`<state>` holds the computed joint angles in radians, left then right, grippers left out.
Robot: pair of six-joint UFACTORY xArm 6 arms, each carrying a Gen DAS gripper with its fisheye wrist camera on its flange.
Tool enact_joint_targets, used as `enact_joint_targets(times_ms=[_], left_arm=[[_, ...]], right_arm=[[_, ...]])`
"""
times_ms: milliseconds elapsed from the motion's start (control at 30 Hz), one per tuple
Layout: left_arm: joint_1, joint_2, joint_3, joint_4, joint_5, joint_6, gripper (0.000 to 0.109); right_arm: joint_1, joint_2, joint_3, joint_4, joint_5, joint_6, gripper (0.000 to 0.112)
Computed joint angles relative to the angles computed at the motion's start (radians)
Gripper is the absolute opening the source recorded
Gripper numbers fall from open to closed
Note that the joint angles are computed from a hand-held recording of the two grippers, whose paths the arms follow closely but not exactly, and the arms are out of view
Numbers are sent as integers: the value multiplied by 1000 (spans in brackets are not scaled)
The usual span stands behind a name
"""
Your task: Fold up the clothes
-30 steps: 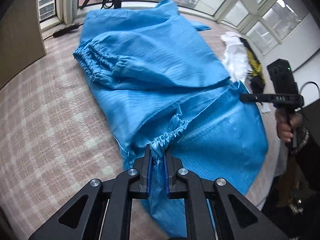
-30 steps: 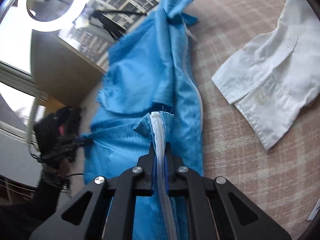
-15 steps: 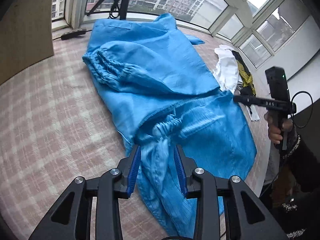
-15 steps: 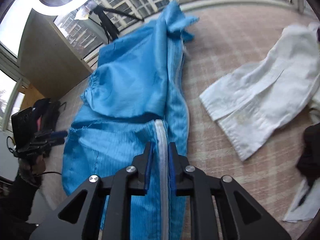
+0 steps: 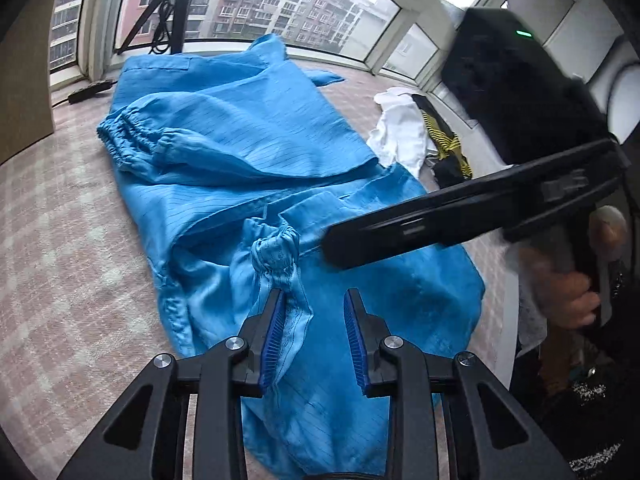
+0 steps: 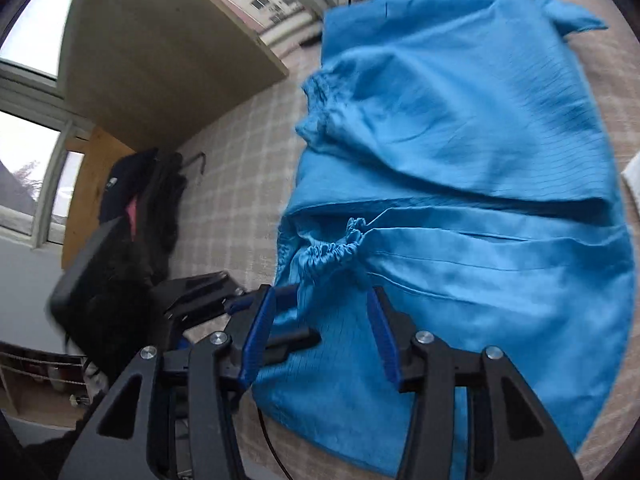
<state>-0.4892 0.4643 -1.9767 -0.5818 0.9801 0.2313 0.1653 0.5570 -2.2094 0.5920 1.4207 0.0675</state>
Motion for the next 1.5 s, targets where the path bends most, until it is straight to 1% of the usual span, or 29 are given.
enact_joint_targets(times_ms=[67, 100, 133, 167, 200, 267, 333, 400, 533, 633, 667, 700, 733, 767, 900, 933, 967, 1000, 1067, 1100, 1133, 1200, 1233, 1267, 1300, 1367, 1400, 1467, 1500], left_arm=[[-7, -7, 3, -9, 5, 29, 28], [-6, -10, 3, -18, 17, 44, 28], [-5, -13, 3, -28, 31, 58, 28], [-3, -17, 2, -38, 45, 71, 28], [1, -26, 11, -43, 47, 79, 28], [13, -50, 37, -39, 29, 78, 28], [29, -48, 41, -17, -2, 30, 29], [36, -4, -13, 32, 6, -31, 29], [2, 157, -245, 186, 118, -80, 29], [-18, 275, -423, 247, 205, -105, 28], [-23, 300, -460, 272, 221, -113, 10], [-22, 315, -486, 282, 235, -133, 1], [-21, 316, -484, 287, 232, -154, 0], [-11, 285, -441, 257, 211, -168, 0], [30, 91, -153, 105, 63, -186, 0], [38, 58, -106, 78, 47, -183, 0], [42, 37, -73, 85, 35, -191, 1], [41, 32, -62, 122, 31, -211, 2], [57, 47, -78, 162, 63, -274, 1], [67, 58, -91, 179, 83, -307, 1], [73, 48, -76, 192, 72, -332, 1], [75, -5, -15, 219, 19, -342, 1], [73, -34, 12, 230, -4, -338, 1], [71, -62, 37, 241, -25, -334, 1], [66, -84, 56, 223, -43, -304, 1], [52, -117, 82, 156, -64, -220, 1], [41, -114, 72, 122, -52, -185, 1], [19, -91, 29, 58, -7, -120, 1], [3, -73, 6, 59, 13, -102, 3]], right_arm=[[12, 43, -42, 3, 20, 35, 47], [15, 34, -19, -11, 7, 40, 45], [17, 10, 23, -32, -17, 42, 39], [18, -11, 61, -53, -39, 45, 17], [9, -32, 103, -39, -55, 50, 15], [-15, -98, 211, -6, -102, 40, 15], [-38, -158, 305, 26, -144, 28, 14], [-56, -208, 374, 60, -168, 25, 14], [-62, -248, 412, 73, -181, 22, 14], [-57, -256, 407, 67, -179, 16, 14], [-57, -257, 404, 69, -178, 17, 14], [-58, -257, 400, 71, -177, 18, 14], [-60, -261, 401, 76, -178, 19, 14], [-62, -266, 406, 83, -181, 20, 14], [-48, -263, 381, 85, -190, 16, 14], [-40, -250, 362, 85, -193, 12, 14], [-29, -230, 338, 81, -198, 15, 14], [-17, -205, 311, 75, -203, 20, 14], [13, -136, 234, 31, -208, 14, 17], [25, -90, 181, 7, -188, 22, 18], [22, -58, 135, 24, -150, 31, 18], [-2, -17, 83, 125, -77, 26, 19], [-16, -37, 101, 158, -73, 0, 19], [-32, -74, 137, 186, -83, -36, 24], [-49, -130, 191, 197, -113, -74, 33], [-86, -264, 337, 192, -225, -141, 38], [-101, -305, 380, 140, -260, -150, 38], [-127, -363, 435, -16, -312, -136, 38], [-135, -386, 468, -113, -339, -120, 38]])
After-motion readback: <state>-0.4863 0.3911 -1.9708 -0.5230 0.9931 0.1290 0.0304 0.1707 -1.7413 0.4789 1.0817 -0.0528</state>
